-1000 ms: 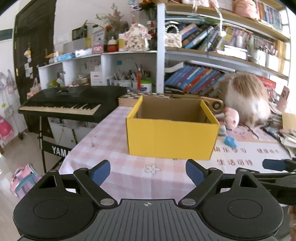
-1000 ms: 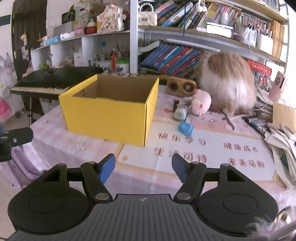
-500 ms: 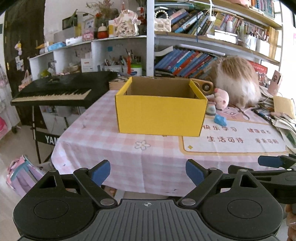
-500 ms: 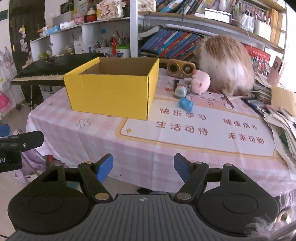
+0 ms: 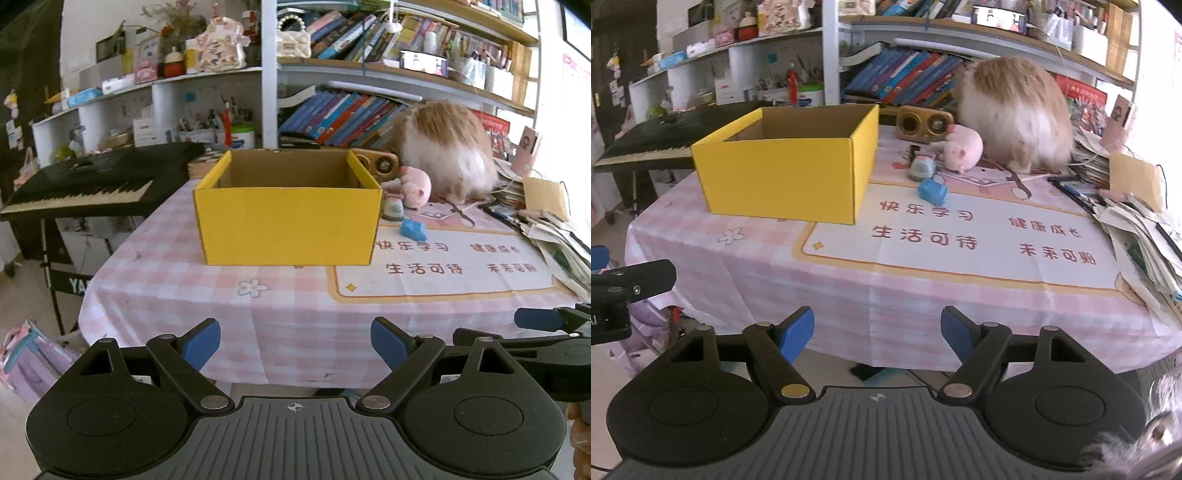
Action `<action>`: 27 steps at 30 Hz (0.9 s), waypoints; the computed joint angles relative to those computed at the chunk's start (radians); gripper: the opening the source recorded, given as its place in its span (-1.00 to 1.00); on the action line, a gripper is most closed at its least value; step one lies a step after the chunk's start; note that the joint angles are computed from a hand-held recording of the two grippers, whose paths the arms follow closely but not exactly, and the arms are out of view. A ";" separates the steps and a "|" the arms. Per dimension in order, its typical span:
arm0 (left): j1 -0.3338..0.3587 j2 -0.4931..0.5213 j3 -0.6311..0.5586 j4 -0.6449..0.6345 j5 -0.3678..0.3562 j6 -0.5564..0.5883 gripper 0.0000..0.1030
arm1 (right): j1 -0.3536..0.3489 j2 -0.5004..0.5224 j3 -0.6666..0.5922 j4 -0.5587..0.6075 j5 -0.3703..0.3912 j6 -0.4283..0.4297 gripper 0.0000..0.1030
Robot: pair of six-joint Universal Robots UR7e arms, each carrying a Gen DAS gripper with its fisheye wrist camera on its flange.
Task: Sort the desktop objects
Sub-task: 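Lift both open tools out of the yellow box and back away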
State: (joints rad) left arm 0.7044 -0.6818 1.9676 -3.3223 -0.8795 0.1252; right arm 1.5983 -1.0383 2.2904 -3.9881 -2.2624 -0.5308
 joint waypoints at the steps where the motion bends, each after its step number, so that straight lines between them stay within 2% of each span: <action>1: 0.000 0.002 -0.003 0.003 -0.005 0.003 0.77 | -0.002 -0.001 0.000 -0.003 -0.002 0.002 0.45; 27: -0.008 0.097 -0.130 0.077 -0.090 0.029 0.77 | -0.067 -0.074 -0.011 0.046 -0.018 -0.001 0.50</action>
